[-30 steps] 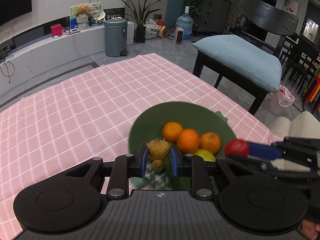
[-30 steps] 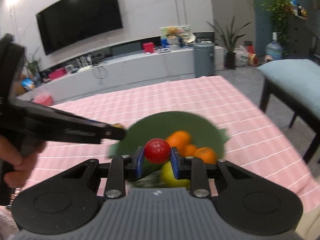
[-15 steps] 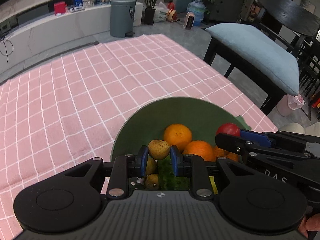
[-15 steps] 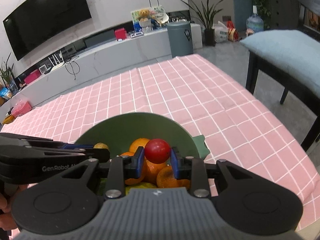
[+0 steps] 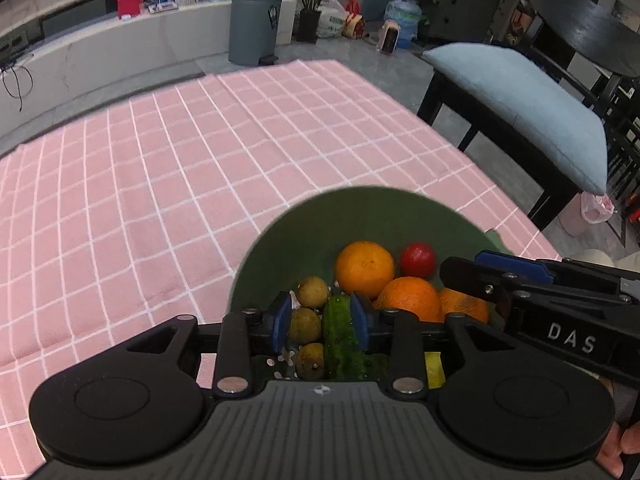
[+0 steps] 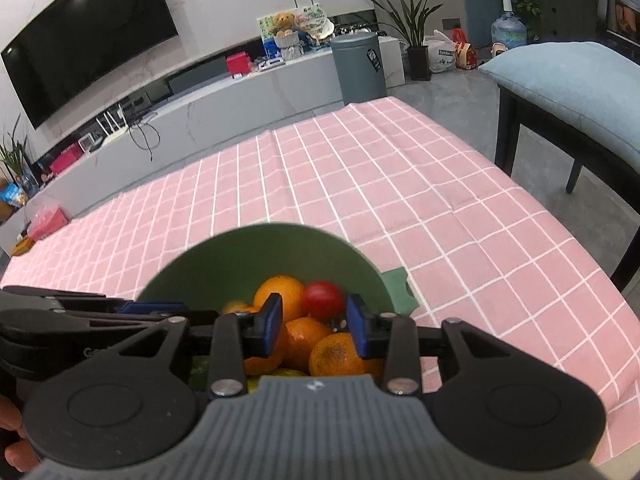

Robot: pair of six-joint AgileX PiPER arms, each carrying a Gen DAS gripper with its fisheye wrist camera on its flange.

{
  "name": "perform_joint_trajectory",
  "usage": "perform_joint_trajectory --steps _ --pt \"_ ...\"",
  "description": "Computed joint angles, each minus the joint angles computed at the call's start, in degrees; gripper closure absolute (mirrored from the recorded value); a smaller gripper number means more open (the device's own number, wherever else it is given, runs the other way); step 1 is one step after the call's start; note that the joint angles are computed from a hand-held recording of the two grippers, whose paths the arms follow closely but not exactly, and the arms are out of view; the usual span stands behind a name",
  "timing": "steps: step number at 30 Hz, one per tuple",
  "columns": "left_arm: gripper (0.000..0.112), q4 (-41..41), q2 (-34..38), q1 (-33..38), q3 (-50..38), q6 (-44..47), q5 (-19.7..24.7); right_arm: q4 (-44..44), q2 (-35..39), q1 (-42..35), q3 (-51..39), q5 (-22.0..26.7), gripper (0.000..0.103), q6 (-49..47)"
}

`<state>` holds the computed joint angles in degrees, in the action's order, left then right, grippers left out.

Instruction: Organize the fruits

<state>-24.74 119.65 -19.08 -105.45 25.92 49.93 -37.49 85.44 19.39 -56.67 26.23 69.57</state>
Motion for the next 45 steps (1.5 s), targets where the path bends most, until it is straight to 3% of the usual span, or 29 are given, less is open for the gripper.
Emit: perform_joint_trajectory --steps 7,13,20,25,28,30,37,45 --pt "0.059 3.47 -12.64 -0.18 11.31 3.98 -7.75 -4.7 -7.87 2.97 1.42 2.29 0.058 3.62" --pt "0.041 6.67 -25.57 -0.62 22.46 3.72 -15.95 -15.1 -15.54 11.82 1.78 8.79 0.039 9.76" --pt "0.026 16.96 -38.02 -3.01 34.57 -8.66 -24.7 -26.15 -20.92 27.21 2.58 21.2 0.021 17.28" --pt "0.025 27.5 -43.85 -5.17 41.3 -19.84 -28.86 -31.32 -22.33 37.74 3.92 30.28 0.016 21.95" --pt "0.025 34.88 -46.54 -6.04 44.06 -26.64 -29.04 -32.78 -22.77 42.31 4.93 33.81 0.011 25.28" --pt "0.025 34.61 -48.05 -5.49 45.55 -27.36 -28.79 -33.14 -22.85 45.3 5.64 36.46 0.008 27.1" --pt "0.024 27.15 -49.09 -2.0 48.18 -24.15 -24.19 -29.5 -20.32 49.76 6.34 40.94 0.008 29.31" --pt "0.024 21.34 -49.87 1.46 51.53 -20.06 -22.43 -23.81 -17.29 52.69 6.67 43.46 0.008 28.42"
